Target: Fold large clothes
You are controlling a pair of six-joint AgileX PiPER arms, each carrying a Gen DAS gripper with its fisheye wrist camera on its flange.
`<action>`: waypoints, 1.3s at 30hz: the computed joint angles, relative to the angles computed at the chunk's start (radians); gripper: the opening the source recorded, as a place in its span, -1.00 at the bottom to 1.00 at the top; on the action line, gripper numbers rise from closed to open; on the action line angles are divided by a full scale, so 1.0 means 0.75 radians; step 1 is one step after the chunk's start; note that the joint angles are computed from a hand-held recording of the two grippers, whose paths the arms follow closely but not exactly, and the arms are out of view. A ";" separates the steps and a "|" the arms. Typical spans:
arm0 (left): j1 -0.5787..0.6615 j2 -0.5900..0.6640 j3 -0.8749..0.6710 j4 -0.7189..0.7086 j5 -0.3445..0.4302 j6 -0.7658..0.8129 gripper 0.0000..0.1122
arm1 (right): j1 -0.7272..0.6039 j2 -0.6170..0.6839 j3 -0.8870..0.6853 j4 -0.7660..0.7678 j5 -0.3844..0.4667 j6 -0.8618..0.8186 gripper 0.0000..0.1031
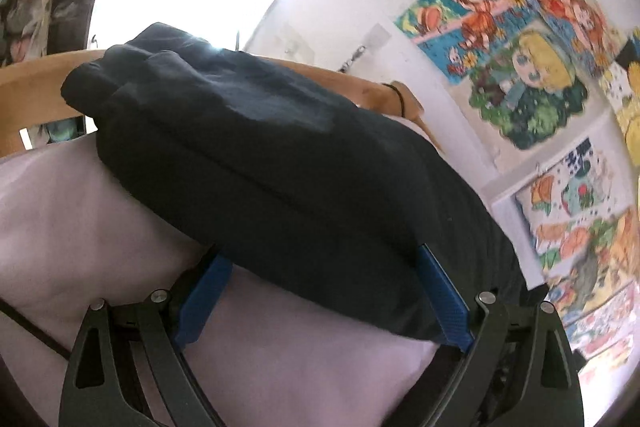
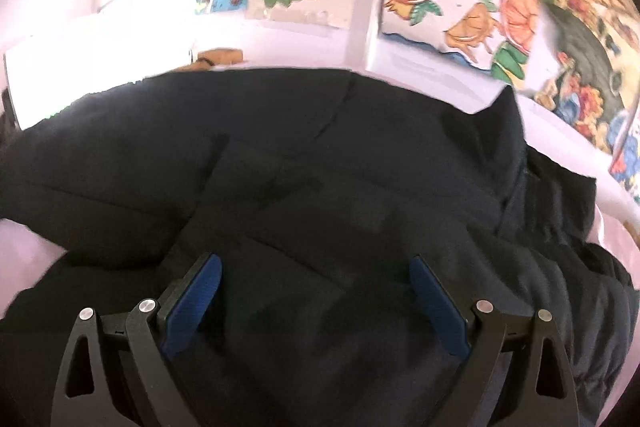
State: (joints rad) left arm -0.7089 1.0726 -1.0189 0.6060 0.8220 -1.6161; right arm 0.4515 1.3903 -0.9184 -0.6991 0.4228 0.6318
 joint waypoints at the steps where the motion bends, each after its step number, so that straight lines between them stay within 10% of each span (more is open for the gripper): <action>1: 0.012 -0.010 0.018 0.016 -0.017 -0.012 0.59 | 0.015 0.032 -0.001 -0.066 -0.007 0.066 0.86; 4: 0.004 -0.035 0.060 0.089 -0.032 -0.082 0.54 | 0.044 0.108 -0.009 -0.195 -0.011 0.179 0.91; 9: 0.004 -0.063 0.124 0.226 -0.062 -0.237 -0.29 | 0.032 0.201 -0.006 -0.274 -0.037 0.249 1.00; 15: -0.097 -0.073 0.100 0.401 0.030 -0.287 -0.78 | 0.007 0.215 0.025 -0.356 -0.099 0.335 1.00; 25: -0.484 0.045 -0.170 0.847 0.206 -0.262 -0.89 | -0.313 -0.140 0.082 0.927 -0.158 -0.848 1.00; 39: -0.849 0.722 -1.083 0.615 0.104 0.702 -0.89 | -1.334 -0.466 0.073 2.031 0.373 -2.133 1.00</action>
